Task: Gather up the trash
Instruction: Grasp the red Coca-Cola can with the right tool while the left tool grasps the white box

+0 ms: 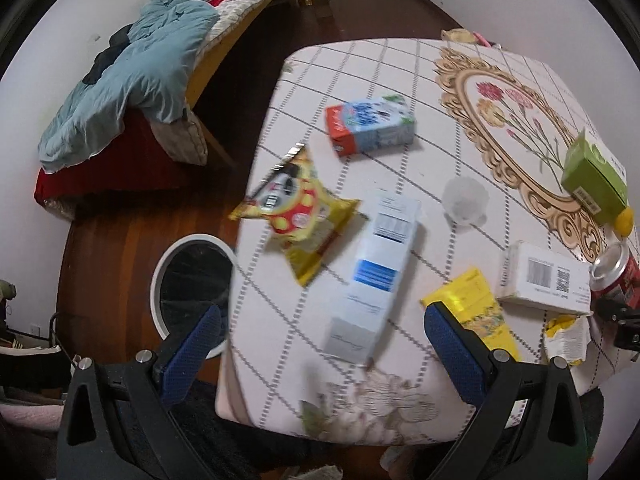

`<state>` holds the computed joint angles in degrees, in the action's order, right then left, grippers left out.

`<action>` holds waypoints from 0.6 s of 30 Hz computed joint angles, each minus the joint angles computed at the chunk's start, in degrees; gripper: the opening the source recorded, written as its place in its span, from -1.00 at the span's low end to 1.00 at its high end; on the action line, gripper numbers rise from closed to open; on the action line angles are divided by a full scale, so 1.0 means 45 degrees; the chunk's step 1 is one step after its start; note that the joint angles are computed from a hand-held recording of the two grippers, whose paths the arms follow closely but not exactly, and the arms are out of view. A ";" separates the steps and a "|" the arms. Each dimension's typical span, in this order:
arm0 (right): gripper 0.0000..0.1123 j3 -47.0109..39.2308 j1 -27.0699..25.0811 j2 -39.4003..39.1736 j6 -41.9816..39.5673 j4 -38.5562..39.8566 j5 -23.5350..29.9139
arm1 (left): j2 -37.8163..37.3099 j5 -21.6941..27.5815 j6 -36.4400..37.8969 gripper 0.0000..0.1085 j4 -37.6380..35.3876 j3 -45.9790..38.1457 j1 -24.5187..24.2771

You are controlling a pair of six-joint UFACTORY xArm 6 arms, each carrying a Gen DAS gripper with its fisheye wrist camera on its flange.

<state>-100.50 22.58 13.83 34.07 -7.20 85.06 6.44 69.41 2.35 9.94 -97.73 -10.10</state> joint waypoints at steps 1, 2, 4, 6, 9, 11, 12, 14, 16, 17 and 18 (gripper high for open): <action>0.68 0.0490 -0.0129 -0.0346 0.0383 0.0444 -0.0406 | 0.0112 -0.0060 0.0043 0.90 -0.0151 -0.0070 0.0099; 0.67 0.0867 -0.0237 -0.0633 0.0737 0.0862 -0.0701 | 0.0162 0.0043 0.0209 0.90 -0.0374 -0.0195 0.0346; 0.63 0.1933 -0.0431 -0.1343 0.1614 0.1723 -0.1496 | 0.0415 0.0242 0.0496 0.90 -0.0767 -0.0482 0.0582; 0.62 0.3220 -0.0686 -0.2148 0.2675 0.2617 -0.2442 | 0.0740 0.0692 0.0925 0.90 -0.1158 -0.0835 0.0778; 0.61 0.5439 -0.1007 -0.3483 0.4043 0.4098 -0.4447 | 0.1523 0.1478 0.1359 0.90 -0.1580 -0.1687 0.0752; 0.62 0.5935 -0.1084 -0.3743 0.4351 0.4206 -0.4877 | 0.2285 0.2019 0.1915 0.90 -0.1878 -0.2513 0.0551; 0.62 0.5944 -0.1145 -0.3709 0.4230 0.4303 -0.4738 | 0.2651 0.2237 0.2151 0.90 -0.1915 -0.2899 0.0423; 0.63 0.5781 -0.1096 -0.3703 0.4133 0.4379 -0.4351 | 0.3512 0.2700 0.2503 0.81 -0.1953 -0.3868 0.0195; 0.63 0.5526 -0.0957 -0.3681 0.3869 0.3734 -0.3926 | 0.4050 0.2803 0.2689 0.42 -0.1824 -0.4452 0.0010; 0.63 0.5126 -0.0910 -0.3547 0.3684 0.3442 -0.3499 | 0.4393 0.2847 0.2851 0.11 -0.1630 -0.4818 -0.0149; 0.63 0.4795 -0.0763 -0.3436 0.3407 0.2967 -0.3087 | 0.4514 0.2781 0.2976 -0.03 -0.1526 -0.4905 -0.0251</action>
